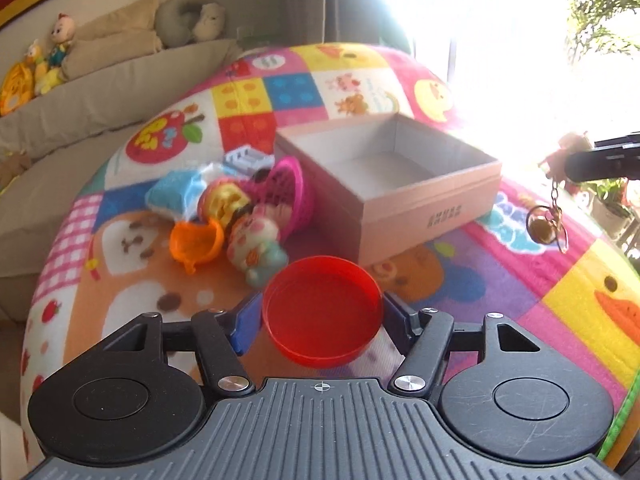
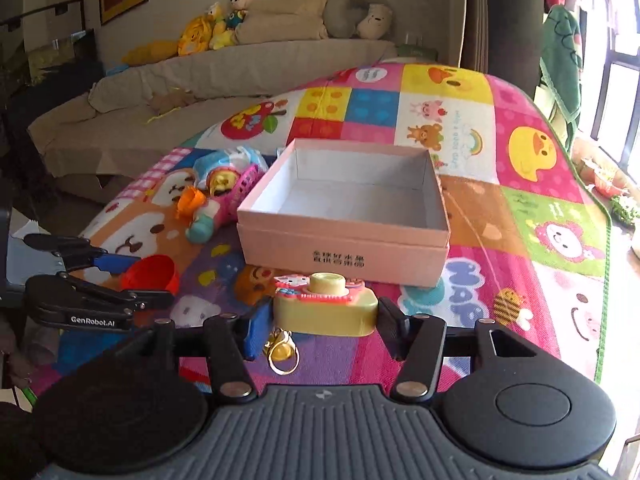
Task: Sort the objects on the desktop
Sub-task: 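Lower the Hello Kitty toy and red lid into the pink box, opening both grippers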
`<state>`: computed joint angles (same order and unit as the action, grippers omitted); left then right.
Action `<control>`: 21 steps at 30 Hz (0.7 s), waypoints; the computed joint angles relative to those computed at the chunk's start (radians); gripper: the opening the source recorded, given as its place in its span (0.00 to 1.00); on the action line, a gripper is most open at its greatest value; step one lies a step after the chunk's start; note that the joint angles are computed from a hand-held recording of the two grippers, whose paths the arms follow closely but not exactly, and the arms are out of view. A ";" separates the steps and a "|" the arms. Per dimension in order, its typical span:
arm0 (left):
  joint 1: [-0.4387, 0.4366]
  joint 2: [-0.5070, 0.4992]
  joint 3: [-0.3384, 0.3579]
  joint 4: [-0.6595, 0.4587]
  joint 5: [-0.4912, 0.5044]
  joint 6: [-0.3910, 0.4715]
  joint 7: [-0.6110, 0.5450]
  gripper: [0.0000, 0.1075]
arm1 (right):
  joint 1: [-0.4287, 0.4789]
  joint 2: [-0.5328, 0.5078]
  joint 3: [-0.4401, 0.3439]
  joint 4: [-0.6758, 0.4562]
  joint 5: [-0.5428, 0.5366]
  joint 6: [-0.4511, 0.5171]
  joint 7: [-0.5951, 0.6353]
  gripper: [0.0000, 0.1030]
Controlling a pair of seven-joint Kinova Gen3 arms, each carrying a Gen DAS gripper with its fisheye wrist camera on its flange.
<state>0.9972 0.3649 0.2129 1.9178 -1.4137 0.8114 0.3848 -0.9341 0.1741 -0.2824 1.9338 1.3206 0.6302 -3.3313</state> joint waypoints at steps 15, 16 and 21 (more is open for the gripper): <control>-0.073 0.185 -0.107 -0.289 -0.166 -0.073 -0.085 0.80 | 0.122 0.248 0.102 -0.414 -0.057 -0.019 0.165 0.54; -0.061 0.163 -0.120 -0.250 -0.191 -0.082 -0.044 0.89 | 0.111 0.273 0.119 -0.441 -0.081 -0.008 0.188 0.54; -0.040 0.088 -0.084 -0.068 -0.226 -0.022 0.094 0.91 | 0.045 0.323 0.185 -0.439 -0.130 0.046 0.208 0.63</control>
<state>0.9568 0.4532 0.1293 1.8498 -1.6395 0.7896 0.4790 -0.8890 0.4966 -0.0977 1.4952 1.1910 0.6757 -3.1228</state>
